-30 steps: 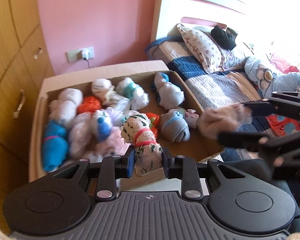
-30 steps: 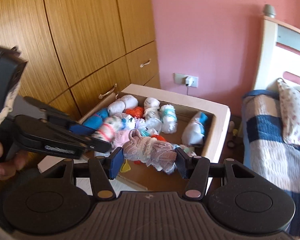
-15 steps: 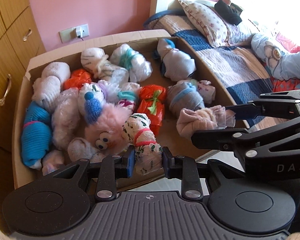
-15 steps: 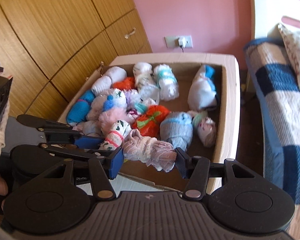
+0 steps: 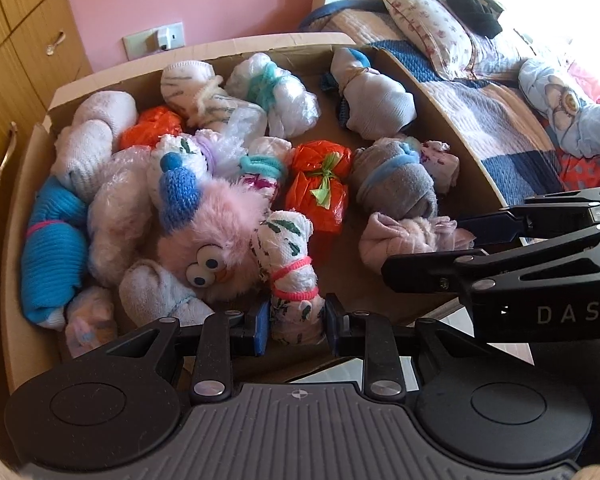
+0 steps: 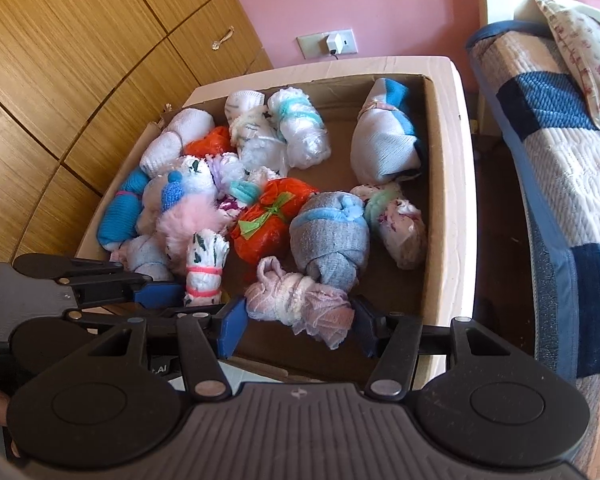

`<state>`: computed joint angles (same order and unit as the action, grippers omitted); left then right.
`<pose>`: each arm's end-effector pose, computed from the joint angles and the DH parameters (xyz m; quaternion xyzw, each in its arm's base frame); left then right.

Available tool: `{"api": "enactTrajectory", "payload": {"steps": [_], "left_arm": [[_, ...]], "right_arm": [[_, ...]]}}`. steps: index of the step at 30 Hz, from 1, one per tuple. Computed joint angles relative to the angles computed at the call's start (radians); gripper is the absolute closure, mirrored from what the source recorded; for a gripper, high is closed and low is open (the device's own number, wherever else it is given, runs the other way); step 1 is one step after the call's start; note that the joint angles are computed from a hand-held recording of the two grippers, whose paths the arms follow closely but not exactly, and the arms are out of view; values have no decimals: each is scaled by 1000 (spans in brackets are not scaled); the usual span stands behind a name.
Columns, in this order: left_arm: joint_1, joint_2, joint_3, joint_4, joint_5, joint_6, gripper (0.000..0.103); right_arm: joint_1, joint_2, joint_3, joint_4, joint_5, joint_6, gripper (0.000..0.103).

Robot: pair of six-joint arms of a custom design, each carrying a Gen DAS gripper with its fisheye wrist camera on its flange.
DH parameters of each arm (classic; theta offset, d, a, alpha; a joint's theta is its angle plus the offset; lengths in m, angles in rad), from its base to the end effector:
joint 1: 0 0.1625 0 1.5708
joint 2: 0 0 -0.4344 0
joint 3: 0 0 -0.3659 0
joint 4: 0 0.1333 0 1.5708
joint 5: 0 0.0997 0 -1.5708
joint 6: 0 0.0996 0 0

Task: Organize objects
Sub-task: 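Lower both socks into the box and open both grippers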

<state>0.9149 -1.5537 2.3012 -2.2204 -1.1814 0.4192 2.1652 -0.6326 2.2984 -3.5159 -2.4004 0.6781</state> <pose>-0.0876 -0.3944 0.2466 0.5099 0.8369 0.0249 0.1976 0.2904 -0.3227 0.0179 -0.0940 -0.9031 0.3396 0.2453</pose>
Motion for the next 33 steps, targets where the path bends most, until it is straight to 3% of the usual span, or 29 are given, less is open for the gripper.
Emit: {"api": "enactTrajectory", "payload": {"steps": [4, 8, 9, 13, 25, 33], "left_arm": [[-11, -3, 4, 0, 18, -15, 60], [-23, -10, 20, -29, 45, -27, 38], [-24, -13, 22, -35, 50, -29, 30], [-31, -24, 21, -35, 61, -47, 20], [-16, -44, -32, 33, 29, -175, 15], [-26, -79, -55, 71, 95, -301, 9]], "right_arm": [[1, -5, -1, 13, -4, 14, 48], [-6, -14, -1, 27, 6, 34, 48], [-6, -16, -2, 36, 7, 40, 45], [-2, -25, -14, 75, -2, 64, 32], [25, -62, -33, 180, -32, 193, 18], [64, -79, -57, 260, -79, 277, 14]]}}
